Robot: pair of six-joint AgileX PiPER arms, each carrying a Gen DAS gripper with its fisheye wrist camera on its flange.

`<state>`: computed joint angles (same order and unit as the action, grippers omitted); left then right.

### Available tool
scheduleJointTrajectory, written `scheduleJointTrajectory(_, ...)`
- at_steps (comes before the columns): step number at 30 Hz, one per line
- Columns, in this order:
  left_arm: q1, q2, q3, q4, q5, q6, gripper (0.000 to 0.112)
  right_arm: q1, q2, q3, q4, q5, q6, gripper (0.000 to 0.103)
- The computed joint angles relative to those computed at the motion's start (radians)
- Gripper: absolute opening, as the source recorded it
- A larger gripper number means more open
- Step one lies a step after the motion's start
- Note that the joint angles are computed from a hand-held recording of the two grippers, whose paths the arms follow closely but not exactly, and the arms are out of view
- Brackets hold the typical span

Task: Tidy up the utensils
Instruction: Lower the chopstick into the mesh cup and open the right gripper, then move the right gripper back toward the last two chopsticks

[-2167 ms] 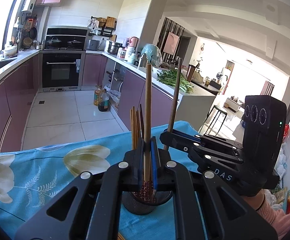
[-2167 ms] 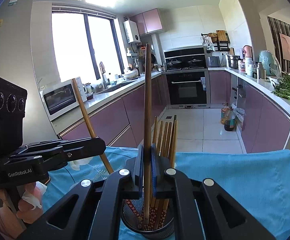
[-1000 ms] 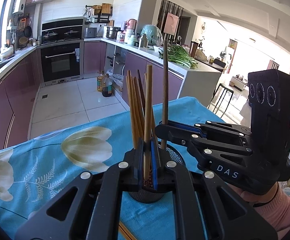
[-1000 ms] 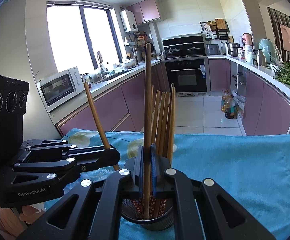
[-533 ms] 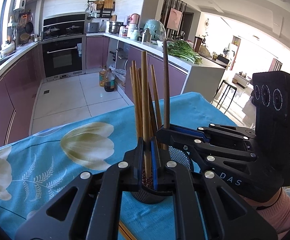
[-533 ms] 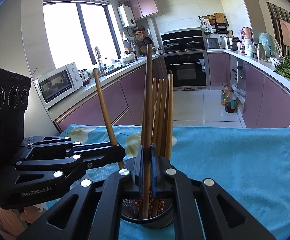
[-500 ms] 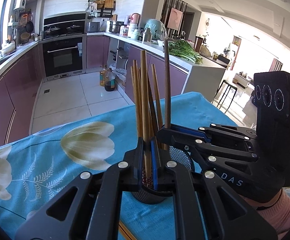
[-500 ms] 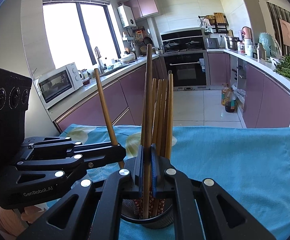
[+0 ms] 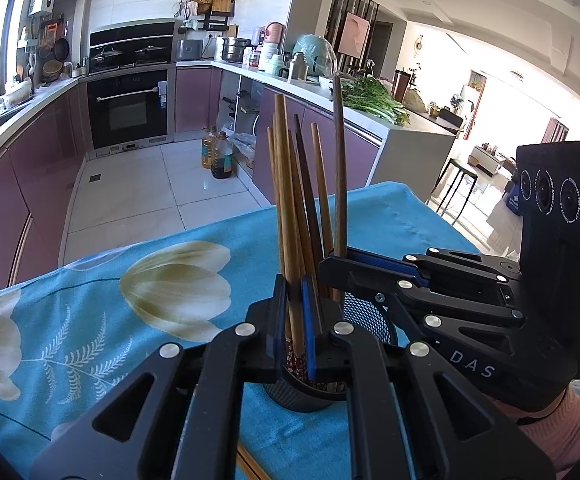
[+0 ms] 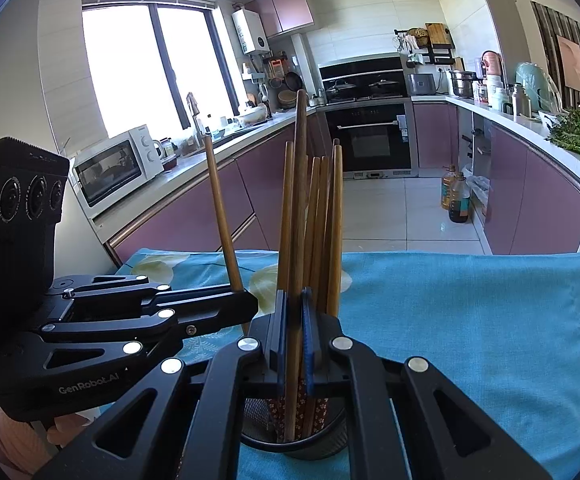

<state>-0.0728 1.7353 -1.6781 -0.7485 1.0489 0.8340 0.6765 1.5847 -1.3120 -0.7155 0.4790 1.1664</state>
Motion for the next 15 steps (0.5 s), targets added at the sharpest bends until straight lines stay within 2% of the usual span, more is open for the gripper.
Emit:
scheduleJointTrajectory(9,0.001,0.007,0.027,-0.016,-0.019,0.014,0.008,0.0,-0.003,0.009,-0.003,-0.007,0.022,0.008)
scheduleJointTrajectory(15,0.034,-0.052,0.12,-0.065,-0.066,0.08,0.023,0.018,-0.021,0.027,-0.027,-0.008,0.053,0.008)
